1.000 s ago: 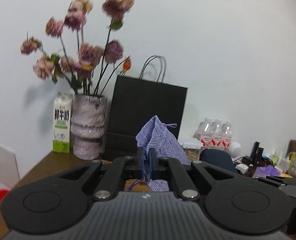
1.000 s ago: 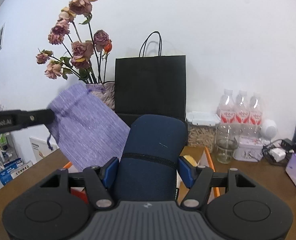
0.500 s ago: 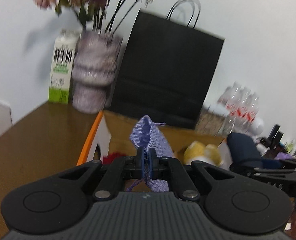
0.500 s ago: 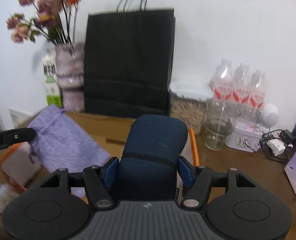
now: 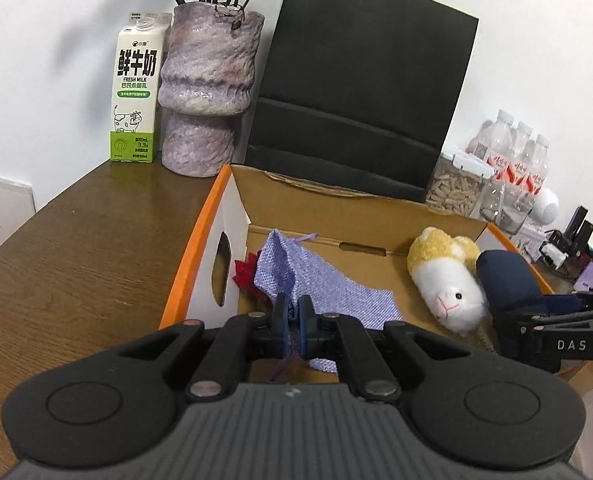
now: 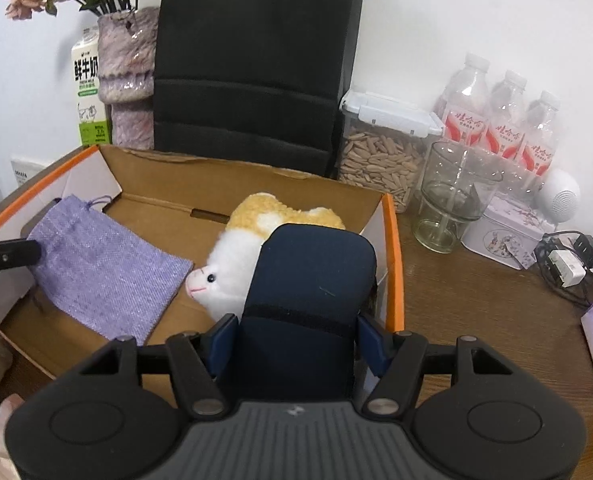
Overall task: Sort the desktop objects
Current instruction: 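Lower the pouch and navy case into the box and open both tools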
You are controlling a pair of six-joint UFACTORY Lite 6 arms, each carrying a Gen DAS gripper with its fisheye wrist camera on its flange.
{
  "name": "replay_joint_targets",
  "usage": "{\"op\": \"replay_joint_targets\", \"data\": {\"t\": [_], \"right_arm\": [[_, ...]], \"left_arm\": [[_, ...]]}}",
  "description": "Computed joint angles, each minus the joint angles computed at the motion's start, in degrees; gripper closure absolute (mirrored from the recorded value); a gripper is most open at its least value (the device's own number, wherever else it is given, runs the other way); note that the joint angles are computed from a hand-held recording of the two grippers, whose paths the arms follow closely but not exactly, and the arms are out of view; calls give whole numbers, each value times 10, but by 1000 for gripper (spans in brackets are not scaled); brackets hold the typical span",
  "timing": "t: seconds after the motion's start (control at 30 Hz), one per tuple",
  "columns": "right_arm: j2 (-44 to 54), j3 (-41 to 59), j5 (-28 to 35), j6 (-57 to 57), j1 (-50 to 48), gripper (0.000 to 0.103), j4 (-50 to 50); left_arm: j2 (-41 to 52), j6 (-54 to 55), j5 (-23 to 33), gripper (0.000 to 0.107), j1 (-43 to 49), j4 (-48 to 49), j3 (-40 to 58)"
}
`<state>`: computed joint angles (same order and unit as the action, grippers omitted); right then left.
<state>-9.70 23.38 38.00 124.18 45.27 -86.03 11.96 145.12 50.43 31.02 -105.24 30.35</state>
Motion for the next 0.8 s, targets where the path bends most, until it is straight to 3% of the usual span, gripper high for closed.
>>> {"op": "replay_joint_targets", "data": {"t": [0.17,0.27,0.3,0.33,0.37,0.4,0.47,0.53,0.63,0.8], "right_arm": [[-3,4,-22,-13,-14,37,6],[-15,-2,-36,3,-19,29,-6],[-26,-10,-44,16,-22,25,-19],[-38,-16,-48,26,-23,17,-27],[-46,-19,-40,30,-16,9,-24],[-52,-21,-24,30,-4,9,-15],[-68,-27,-6,24,13,9,-3],[-91,-36,3,14,25,8,12],[-120,-46,23,-1,47,0,36],[-156,-59,59,-22,93,0,75]], "left_arm": [[-9,25,0,100,-1,-12,-12],[-23,33,7,87,2,-14,-23],[-27,34,17,74,10,-5,-25],[-32,33,24,50,15,2,-28],[-42,39,33,38,23,2,-37],[-50,48,44,23,30,1,-45],[-61,53,64,18,44,14,-52],[-78,54,74,4,53,22,-62],[-100,65,90,4,64,18,-80],[-123,67,84,4,71,17,-92]]}}
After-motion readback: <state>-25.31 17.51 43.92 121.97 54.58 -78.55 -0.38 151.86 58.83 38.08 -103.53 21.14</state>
